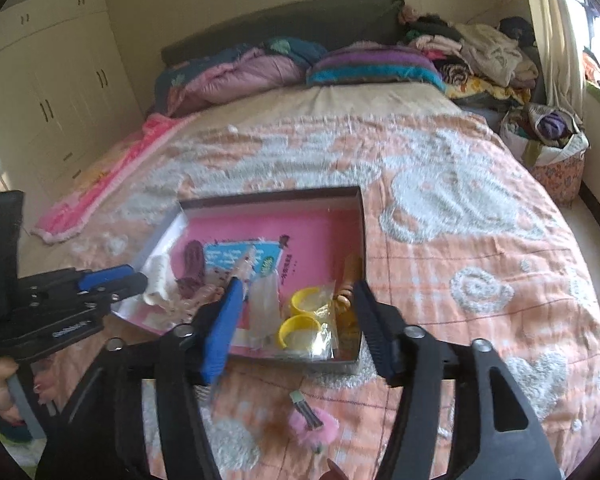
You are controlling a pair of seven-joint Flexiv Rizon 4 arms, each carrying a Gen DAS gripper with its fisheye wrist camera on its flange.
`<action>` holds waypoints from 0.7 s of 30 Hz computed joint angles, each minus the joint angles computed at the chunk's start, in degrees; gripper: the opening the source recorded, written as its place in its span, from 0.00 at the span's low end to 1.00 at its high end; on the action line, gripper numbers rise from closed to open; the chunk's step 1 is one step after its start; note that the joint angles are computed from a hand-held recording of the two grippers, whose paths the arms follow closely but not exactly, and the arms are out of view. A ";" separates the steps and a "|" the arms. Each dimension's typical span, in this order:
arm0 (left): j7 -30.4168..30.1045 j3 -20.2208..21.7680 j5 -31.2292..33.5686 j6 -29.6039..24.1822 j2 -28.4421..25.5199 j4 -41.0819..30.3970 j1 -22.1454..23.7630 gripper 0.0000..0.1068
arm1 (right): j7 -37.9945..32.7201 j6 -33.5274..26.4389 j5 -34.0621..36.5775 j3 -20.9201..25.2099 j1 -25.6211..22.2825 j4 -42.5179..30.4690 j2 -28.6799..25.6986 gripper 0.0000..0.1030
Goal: Organize jewelry
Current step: 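Open the left tool releasing the comb clip while the right tool releases the spiral tie in the box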
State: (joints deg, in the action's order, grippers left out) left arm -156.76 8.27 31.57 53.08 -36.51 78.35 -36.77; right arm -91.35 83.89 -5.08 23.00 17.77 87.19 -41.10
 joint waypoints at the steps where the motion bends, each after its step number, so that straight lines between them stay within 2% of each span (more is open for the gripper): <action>1: -0.15 0.11 0.19 -0.21 0.22 -0.09 -0.28 0.19 | -0.55 0.78 0.28 0.63 -0.63 0.89 0.69 0.62; 4: -0.98 0.27 0.92 -0.37 1.02 -0.05 -0.93 0.23 | -1.36 3.29 0.80 1.77 -1.84 3.71 3.09 0.67; 5: -1.25 0.33 1.26 -0.67 1.30 -0.13 -1.20 0.26 | -1.61 4.03 0.92 2.43 -2.48 4.56 3.77 0.73; 7: -1.92 0.43 2.13 -1.35 1.91 -0.32 -1.83 0.31 | -2.08 5.65 1.21 3.98 -3.96 6.08 4.94 0.78; 9: -2.81 0.42 3.11 -1.92 2.50 -0.41 -2.38 0.44 | -2.41 7.00 1.27 5.67 -5.68 7.60 6.09 0.78; 10: -3.25 0.33 3.57 -2.18 2.82 -0.37 -2.59 0.47 | -2.29 7.43 1.16 6.09 -6.17 8.18 6.55 0.79; 12: -4.11 0.10 4.47 -2.38 3.33 -0.24 -2.81 0.59 | -1.62 8.73 0.86 5.99 -6.41 9.39 7.40 0.87; 14: -5.16 -0.03 5.67 -2.79 3.83 -0.28 -3.40 0.66 | -1.13 10.29 0.31 6.59 -7.40 10.81 8.22 0.87; 15: -5.77 -0.10 6.22 -3.10 4.08 -0.26 -3.68 0.73 | -0.76 11.09 0.02 6.99 -8.03 11.55 8.63 0.87; 17: -6.85 -0.30 7.19 -3.60 4.46 -0.18 -4.01 0.81 | 0.30 12.31 -0.83 7.55 -8.93 12.65 9.15 0.88; 21: -8.62 -0.87 9.03 -4.84 5.34 0.09 -4.67 0.88 | 2.30 14.42 -3.06 8.45 -10.90 14.83 10.10 0.89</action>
State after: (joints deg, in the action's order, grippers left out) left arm -165.39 7.41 40.60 48.24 -31.17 78.44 -41.44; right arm -89.05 98.32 -8.14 31.44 6.88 102.02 -31.00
